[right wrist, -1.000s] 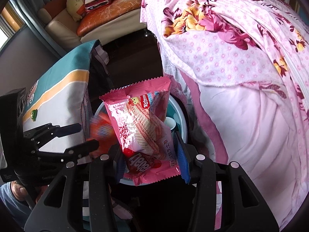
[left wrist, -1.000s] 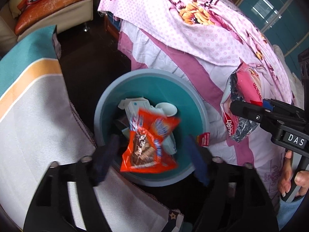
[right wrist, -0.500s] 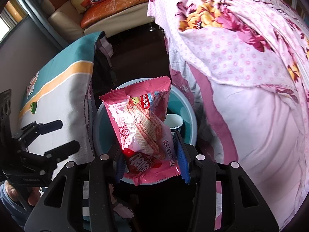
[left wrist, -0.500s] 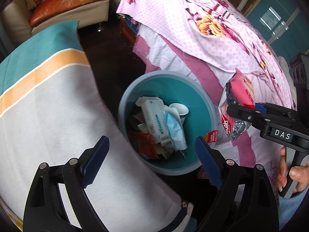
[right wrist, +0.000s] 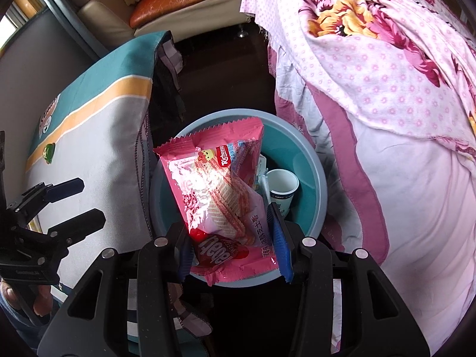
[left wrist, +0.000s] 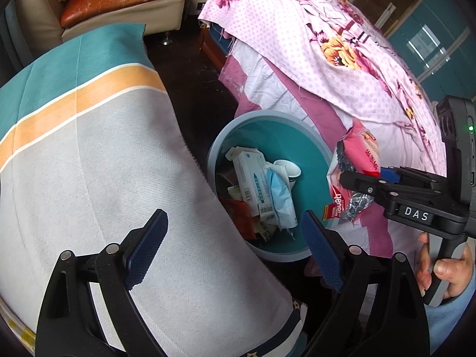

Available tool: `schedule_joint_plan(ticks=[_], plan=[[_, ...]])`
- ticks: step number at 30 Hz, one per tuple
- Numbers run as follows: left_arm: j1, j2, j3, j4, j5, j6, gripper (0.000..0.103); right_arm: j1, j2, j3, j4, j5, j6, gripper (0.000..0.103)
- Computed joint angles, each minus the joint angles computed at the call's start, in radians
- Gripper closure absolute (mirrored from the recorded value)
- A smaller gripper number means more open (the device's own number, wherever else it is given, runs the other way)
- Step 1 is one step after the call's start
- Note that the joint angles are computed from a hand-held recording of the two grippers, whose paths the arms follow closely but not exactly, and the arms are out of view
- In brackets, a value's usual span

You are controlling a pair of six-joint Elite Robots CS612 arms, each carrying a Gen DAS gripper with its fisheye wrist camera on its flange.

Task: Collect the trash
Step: 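Lower the pink wafer packet into the bin and open the right tool, then move both tools back over the table toward the napkin and candy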

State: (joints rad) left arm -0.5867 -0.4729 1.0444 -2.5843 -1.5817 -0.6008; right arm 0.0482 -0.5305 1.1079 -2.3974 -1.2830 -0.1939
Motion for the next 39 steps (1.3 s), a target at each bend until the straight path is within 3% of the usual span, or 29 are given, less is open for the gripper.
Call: schedule_joint_plan(ticks=[5, 8, 10, 16, 29, 32, 39], plan=[[0.002, -0.008, 0.016, -0.013, -0.003, -0.004, 0.012, 0.006, 0.003, -0.007, 0.011, -0.012, -0.005, 0.059], [0.004, -0.014, 0.027, -0.021, -0.004, -0.006, 0.012, 0.010, 0.005, -0.012, 0.018, -0.021, -0.008, 0.053], [0.006, -0.018, 0.034, -0.027, -0.005, -0.009, 0.012, 0.013, 0.005, -0.013, 0.018, -0.028, -0.008, 0.044], [0.009, -0.028, 0.055, -0.039, -0.006, -0.021, 0.012, 0.018, 0.005, -0.018, 0.023, -0.028, -0.006, 0.033], [0.023, -0.052, 0.114, -0.087, -0.013, -0.065, 0.012, 0.030, 0.003, -0.029, 0.049, -0.043, 0.003, 0.031], [0.026, -0.063, 0.134, -0.099, -0.013, -0.081, 0.012, 0.036, -0.005, -0.021, 0.046, -0.056, 0.004, 0.026], [0.023, -0.130, 0.249, -0.131, 0.052, -0.136, 0.012, 0.057, -0.035, 0.019, 0.042, -0.041, -0.031, 0.025]])
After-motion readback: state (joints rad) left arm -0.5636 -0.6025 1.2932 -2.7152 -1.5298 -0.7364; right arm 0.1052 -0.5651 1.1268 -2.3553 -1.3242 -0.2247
